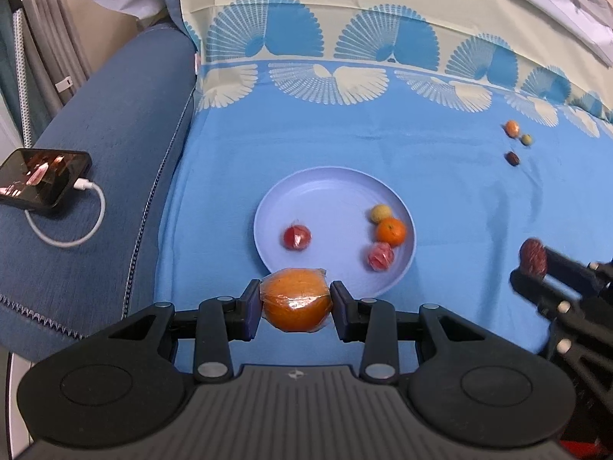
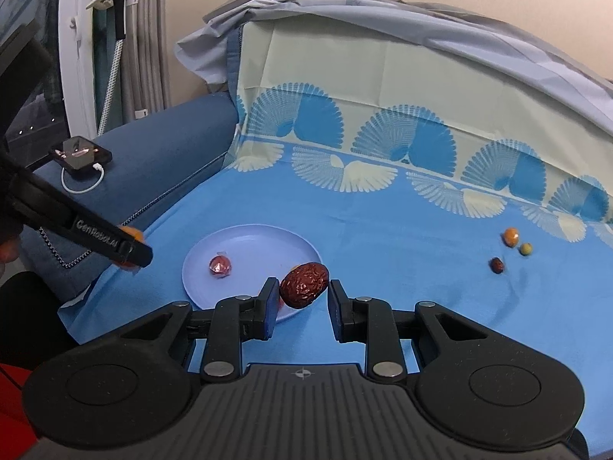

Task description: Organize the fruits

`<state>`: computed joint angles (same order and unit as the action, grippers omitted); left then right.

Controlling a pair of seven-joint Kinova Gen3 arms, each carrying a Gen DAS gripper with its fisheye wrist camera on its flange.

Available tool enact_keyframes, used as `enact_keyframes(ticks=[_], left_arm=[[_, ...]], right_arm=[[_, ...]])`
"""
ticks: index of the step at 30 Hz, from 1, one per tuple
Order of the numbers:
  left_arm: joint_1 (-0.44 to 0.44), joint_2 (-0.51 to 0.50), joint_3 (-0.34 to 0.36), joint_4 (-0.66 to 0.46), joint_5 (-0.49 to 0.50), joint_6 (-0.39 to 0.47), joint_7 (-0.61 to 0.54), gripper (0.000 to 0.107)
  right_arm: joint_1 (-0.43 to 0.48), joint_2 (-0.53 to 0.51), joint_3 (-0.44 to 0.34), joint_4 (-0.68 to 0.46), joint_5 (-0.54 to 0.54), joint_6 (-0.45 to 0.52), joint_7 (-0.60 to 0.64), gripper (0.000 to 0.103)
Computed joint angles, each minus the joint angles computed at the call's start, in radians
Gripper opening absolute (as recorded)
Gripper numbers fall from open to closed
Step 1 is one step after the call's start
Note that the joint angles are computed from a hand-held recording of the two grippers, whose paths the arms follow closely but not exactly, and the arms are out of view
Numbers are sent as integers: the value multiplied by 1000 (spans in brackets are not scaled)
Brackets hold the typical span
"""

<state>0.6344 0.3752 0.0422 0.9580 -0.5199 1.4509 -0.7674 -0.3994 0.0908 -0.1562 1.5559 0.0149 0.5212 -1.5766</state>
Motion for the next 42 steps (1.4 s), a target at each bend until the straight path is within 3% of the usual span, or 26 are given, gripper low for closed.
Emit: enact_keyframes(ticks=[10,21,23,24,25,26,27,30,32,36,42], left_arm=[[-105,65,-18,-22,73,-72,-89,42],[-182,206,-50,-141,164,-95,-211,42],[-190,205,-54,-115,170,-148,-233,43],[-195,204,-54,-106,176,-168,-242,55],[-196,209,-57,-111,176,-173,-252,77],[-185,209,-70,-107,164,-187,-248,88],[-167,198,-86,-85,136,-217,-230,101],[-154,164,-84,-44,93,-254,-214,103],[-144,164,-90,-69,97,-197,-224,103],[-128,97,-77,-5,109,-145,-172,103],[-88,-11,-31,123,93,-101,-53,103]], right_arm=[[-38,173,0,-180,3,105,44,29],[-93,371,35,-405,26,222,51,29],[-92,397,35,-435,23,239,63,29],[-92,408,35,-447,21,243,69,29],[-91,422,34,-465,18,250,78,29],[-91,434,34,-480,16,257,84,29],[-95,445,39,-496,17,265,85,32],[-92,459,44,-529,2,282,76,79],[-102,438,62,-508,13,268,47,91],[-96,369,63,-438,24,292,27,99],[-93,232,55,-233,63,218,-4,100]])
